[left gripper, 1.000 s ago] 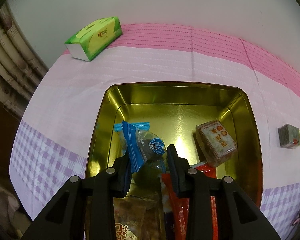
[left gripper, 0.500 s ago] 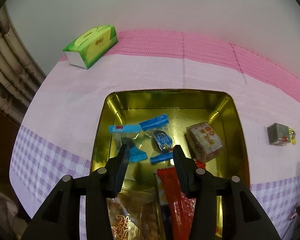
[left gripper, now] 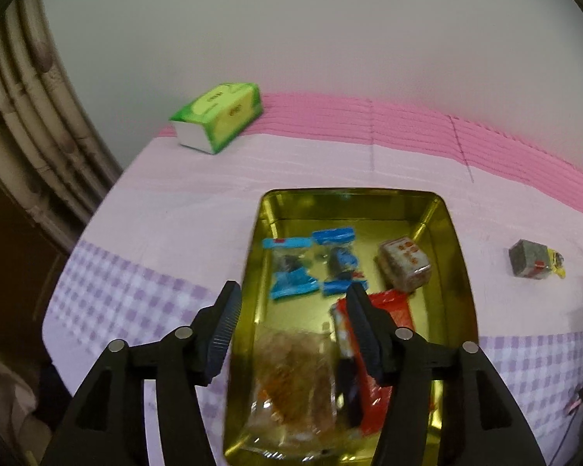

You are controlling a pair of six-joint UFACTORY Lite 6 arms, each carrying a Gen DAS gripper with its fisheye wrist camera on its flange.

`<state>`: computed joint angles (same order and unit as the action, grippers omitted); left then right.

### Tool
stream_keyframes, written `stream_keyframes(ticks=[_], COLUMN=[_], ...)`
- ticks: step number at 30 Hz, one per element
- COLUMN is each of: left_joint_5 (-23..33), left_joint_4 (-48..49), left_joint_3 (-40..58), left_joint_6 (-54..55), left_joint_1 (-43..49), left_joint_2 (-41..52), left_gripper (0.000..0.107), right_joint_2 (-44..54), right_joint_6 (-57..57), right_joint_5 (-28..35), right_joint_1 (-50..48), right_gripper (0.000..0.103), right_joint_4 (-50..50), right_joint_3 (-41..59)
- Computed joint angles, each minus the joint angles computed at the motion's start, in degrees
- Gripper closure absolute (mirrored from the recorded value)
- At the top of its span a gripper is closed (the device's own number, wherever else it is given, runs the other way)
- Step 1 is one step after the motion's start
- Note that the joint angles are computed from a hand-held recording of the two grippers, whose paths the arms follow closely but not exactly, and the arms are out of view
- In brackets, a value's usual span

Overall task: Organize snacks
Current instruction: 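Carry the yellow snack bag into the gold tray and open the right gripper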

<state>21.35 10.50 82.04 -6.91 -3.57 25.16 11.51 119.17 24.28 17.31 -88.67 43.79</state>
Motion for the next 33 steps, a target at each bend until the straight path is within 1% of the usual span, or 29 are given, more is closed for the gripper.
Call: stream_keyframes(ticks=[4, 6, 10, 13, 15, 21, 25, 27, 29, 33], left_joint_5=[-2.99, -3.99, -5.26, -5.89, -5.99, -7.7, -7.58, -7.53, -7.46, -7.87], left_joint_4=[4.17, 3.59, 4.84, 6.92, 2.87, 6.09, 5.06, 2.28, 1.49, -0.31], left_joint_3=[-6.4, -8.6, -11.32, -12.71, -13.07, -14.51, -13.96, -13.75, -13.76, -14.59], left_joint_6=[-2.87, -1.88, -2.92, -4.49, -0.22, -3.42, -2.54, -0.11, 0.48, 2.2], left_joint_1=[1.35, 2.29, 4.14, 4.94, 5.68, 6.84, 8.19, 9.22, 9.99, 11.62], left_joint_2=[-4.7, -6.24, -8.13, -9.26, -9.83, -10.78, -10.13, -10.03, -10.1, -10.84], left_gripper=[0.045, 0.045, 0.039, 0.039, 0.039, 0.037, 0.037, 0.037, 0.037, 0.035], right_joint_2=[0.43, 0.55, 0.87, 1.31, 1.78, 1.34, 3.52, 6.21, 9.13, 18.24], right_joint_6=[-0.19, -1.43, -3.68, -5.94, -8.1, -10.84, -15.38, -18.63, -22.11, -32.49], right_joint_5=[0.42, 0.82, 1.31, 2.25, 3.21, 6.11, 7.57, 7.88, 8.16, 7.71], right_joint_1=[0.53, 0.94, 1.57, 2.64, 3.82, 9.58, 15.41, 18.63, 20.9, 25.61], right_gripper=[0.066, 0.067, 0.069, 0.069, 0.07, 0.07, 0.07, 0.07, 0.07, 0.069], right_joint_4=[0.16, 1.13, 4.33, 7.74, 10.55, 15.52, 19.45, 21.75, 24.19, 31.4], right_joint_3=[0.32, 0.58, 1.47, 2.49, 3.6, 7.1, 14.15, 19.57, 24.67, 39.97])
